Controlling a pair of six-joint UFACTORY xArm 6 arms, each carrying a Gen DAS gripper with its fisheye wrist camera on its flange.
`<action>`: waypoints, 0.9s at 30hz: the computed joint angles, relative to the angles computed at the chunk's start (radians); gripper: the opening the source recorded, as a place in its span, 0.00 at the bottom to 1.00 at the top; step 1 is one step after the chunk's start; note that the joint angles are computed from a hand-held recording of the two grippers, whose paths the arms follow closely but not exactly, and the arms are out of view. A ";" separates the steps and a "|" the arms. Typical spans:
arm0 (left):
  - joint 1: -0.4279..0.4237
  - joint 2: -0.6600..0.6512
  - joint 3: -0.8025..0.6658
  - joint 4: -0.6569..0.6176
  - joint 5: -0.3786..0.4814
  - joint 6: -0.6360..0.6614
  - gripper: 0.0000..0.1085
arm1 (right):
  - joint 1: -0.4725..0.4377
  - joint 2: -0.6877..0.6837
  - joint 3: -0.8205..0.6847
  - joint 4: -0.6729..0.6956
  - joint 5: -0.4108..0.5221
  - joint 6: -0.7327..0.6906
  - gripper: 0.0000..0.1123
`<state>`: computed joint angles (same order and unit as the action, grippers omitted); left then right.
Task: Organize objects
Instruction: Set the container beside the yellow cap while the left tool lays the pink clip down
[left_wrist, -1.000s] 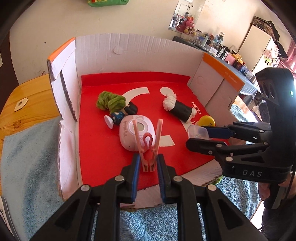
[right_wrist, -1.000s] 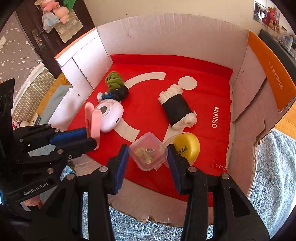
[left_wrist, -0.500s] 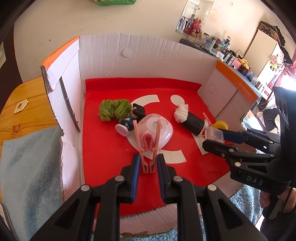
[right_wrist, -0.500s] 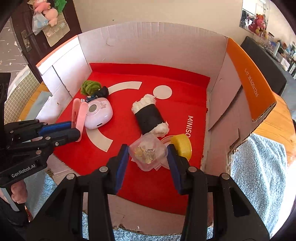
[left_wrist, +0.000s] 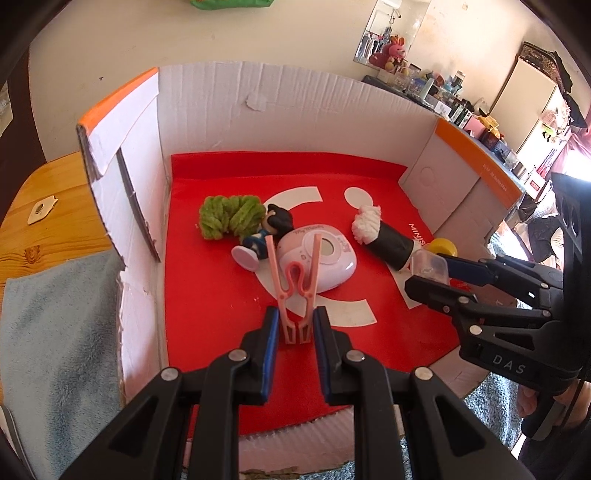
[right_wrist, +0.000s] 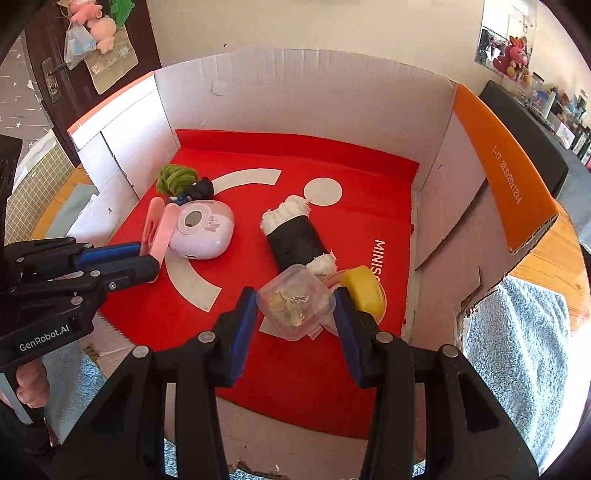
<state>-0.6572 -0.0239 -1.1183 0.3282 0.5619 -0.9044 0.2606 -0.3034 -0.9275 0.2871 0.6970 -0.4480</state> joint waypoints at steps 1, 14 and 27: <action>0.000 0.002 -0.001 0.004 0.004 -0.003 0.18 | 0.001 0.002 -0.001 0.002 -0.001 -0.001 0.36; -0.004 -0.013 0.011 0.036 0.007 -0.036 0.27 | 0.006 -0.009 0.014 0.008 -0.020 -0.006 0.39; -0.025 -0.052 0.062 0.058 -0.016 -0.095 0.27 | 0.002 -0.016 0.028 0.025 -0.030 -0.036 0.42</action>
